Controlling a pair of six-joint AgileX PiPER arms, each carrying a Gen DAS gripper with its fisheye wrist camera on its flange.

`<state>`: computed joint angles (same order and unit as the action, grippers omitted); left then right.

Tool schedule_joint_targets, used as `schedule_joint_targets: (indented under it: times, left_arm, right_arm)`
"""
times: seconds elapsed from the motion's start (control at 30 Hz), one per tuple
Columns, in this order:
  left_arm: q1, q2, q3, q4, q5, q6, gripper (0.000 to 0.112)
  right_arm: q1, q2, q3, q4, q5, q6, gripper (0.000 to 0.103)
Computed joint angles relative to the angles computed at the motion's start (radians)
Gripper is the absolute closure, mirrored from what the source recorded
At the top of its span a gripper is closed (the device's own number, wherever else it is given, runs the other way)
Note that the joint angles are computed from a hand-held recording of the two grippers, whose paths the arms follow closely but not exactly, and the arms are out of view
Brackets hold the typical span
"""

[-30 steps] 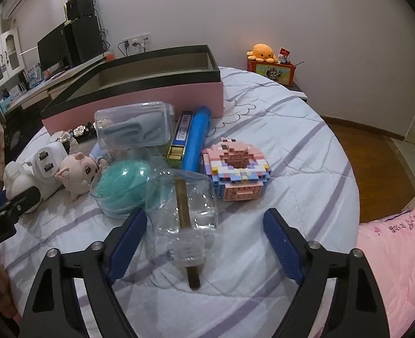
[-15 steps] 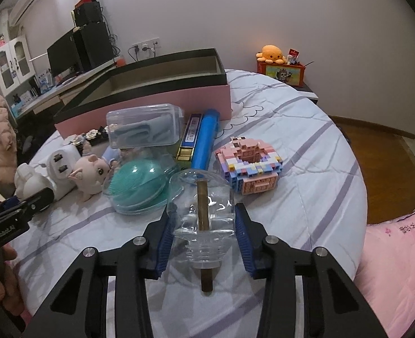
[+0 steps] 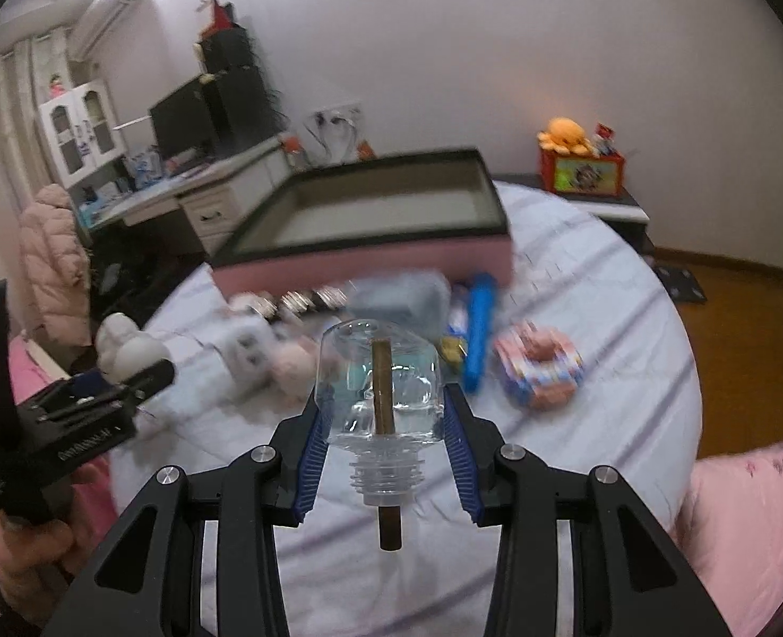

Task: Organize rigid objects
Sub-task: 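Place the white figure in the box with the left tool while the right tool places the bottle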

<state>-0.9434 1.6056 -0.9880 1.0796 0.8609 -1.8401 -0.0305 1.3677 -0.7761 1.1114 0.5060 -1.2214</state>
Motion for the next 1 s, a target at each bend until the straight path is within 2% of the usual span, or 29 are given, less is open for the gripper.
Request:
schedule_joint_targets:
  times: [0.2,0.3,0.37,0.5,0.6,0.67,0.83,0.93,1.0]
  left_arm:
    - [0.071,-0.010,-0.137,0.028,0.019,0.152,0.035]
    - [0.140,0.038,-0.261,0.027,-0.007,0.263,0.035]
    - [0.196,0.091,-0.354,-0.002,-0.044,0.344,0.035]
    - [0.307,0.242,-0.569,-0.141,-0.110,0.536,0.035]
    - [0.366,0.377,-0.737,-0.271,-0.107,0.680,0.035]
    - [0.401,0.445,-0.811,-0.362,-0.120,0.756,0.035]
    - [0.444,0.593,-0.991,-0.499,-0.062,0.899,0.035]
    - [0.443,0.628,-1.041,-0.483,-0.020,0.908,0.034]
    - [0.441,0.627,-1.040,-0.468,-0.010,0.902,0.023]
  right_arm:
    - [0.075,0.072,-0.195,-0.100,-0.024,0.122,0.061]
    - [0.101,0.179,-0.350,-0.180,-0.024,0.222,0.061]
    - [0.122,0.267,-0.477,-0.289,-0.024,0.341,0.061]
    - [0.140,0.490,-0.785,-0.495,0.071,0.587,0.061]
    - [0.148,0.663,-1.016,-0.609,0.174,0.731,0.061]
    - [0.154,0.732,-1.101,-0.655,0.214,0.781,0.061]
    - [0.173,0.875,-1.289,-0.764,0.327,0.887,0.061]
    - [0.177,0.915,-1.355,-0.790,0.387,0.914,0.061]
    - [0.178,0.913,-1.356,-0.798,0.396,0.917,0.061]
